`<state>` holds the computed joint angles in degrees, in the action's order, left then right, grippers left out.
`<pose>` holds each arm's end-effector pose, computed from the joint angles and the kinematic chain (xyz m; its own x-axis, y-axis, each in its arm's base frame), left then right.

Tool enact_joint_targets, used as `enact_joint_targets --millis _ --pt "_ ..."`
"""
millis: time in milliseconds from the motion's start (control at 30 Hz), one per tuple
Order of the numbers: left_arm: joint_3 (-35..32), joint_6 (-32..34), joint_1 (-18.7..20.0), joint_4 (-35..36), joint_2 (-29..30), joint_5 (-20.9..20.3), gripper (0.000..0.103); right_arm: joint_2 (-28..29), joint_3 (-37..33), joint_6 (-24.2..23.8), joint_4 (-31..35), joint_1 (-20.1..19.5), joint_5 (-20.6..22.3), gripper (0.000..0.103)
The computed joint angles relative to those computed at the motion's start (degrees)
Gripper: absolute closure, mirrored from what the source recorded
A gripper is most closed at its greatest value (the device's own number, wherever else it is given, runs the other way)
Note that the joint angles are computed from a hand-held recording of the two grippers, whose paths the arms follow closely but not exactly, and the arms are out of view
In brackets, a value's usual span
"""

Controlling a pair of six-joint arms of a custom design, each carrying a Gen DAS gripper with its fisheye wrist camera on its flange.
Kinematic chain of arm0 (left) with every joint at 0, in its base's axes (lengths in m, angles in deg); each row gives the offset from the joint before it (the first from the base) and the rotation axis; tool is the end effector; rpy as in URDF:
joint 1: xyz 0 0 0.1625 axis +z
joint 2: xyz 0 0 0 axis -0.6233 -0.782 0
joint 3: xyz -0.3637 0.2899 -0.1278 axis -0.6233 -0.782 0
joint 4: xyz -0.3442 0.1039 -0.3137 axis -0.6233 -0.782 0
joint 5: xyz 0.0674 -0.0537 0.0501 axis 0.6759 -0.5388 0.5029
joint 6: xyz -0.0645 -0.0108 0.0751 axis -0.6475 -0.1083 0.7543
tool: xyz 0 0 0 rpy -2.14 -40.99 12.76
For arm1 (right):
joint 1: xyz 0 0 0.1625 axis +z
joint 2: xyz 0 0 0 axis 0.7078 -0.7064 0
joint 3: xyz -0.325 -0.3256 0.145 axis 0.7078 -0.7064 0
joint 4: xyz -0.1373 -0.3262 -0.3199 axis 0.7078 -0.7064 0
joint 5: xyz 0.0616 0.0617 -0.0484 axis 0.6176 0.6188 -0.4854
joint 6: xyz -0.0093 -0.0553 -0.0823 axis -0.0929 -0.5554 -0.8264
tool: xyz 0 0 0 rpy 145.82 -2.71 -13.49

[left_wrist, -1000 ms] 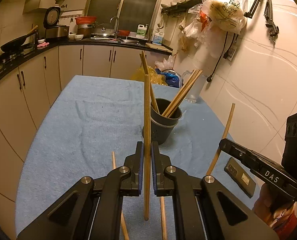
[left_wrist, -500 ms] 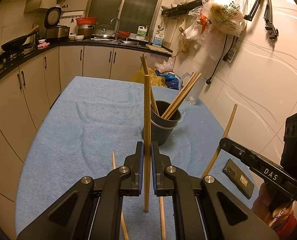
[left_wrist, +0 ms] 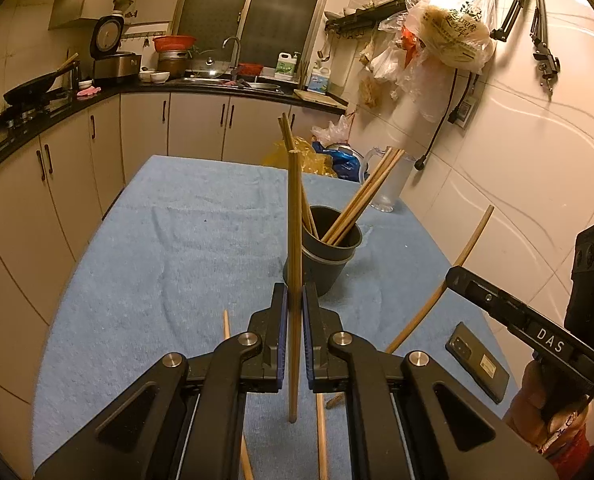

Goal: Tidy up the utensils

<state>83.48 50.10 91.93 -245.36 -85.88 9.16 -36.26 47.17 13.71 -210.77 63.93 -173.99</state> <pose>-0.2218 -0.6254 0.3167 -0.8329 0.1921 -0.5191 0.5107 0.6281 -0.5871 0.3277 -0.6119 0.1867 -0.9112 -0.2813 0.3010 -0.4112 0.5759 -0.7066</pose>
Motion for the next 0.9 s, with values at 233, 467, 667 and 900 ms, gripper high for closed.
enact_joint_targets --millis 233,467,667,900 --pt "-0.9 -0.1 -0.5 0.5 1.0 0.8 0.096 -0.4 0.0 0.2 -0.1 -0.5 1.0 0.095" --pt "-1.7 0.2 -0.6 1.3 1.7 1.2 0.096 -0.7 0.0 0.3 -0.1 -0.6 1.2 0.095" --pt "-2.0 0.0 -0.4 1.7 1.8 1.1 0.096 -0.8 0.1 0.0 -0.3 -0.6 1.2 0.095" --pt "-2.1 0.6 -0.5 1.1 1.8 1.1 0.096 -0.8 0.0 0.0 -0.3 -0.4 1.0 0.095"
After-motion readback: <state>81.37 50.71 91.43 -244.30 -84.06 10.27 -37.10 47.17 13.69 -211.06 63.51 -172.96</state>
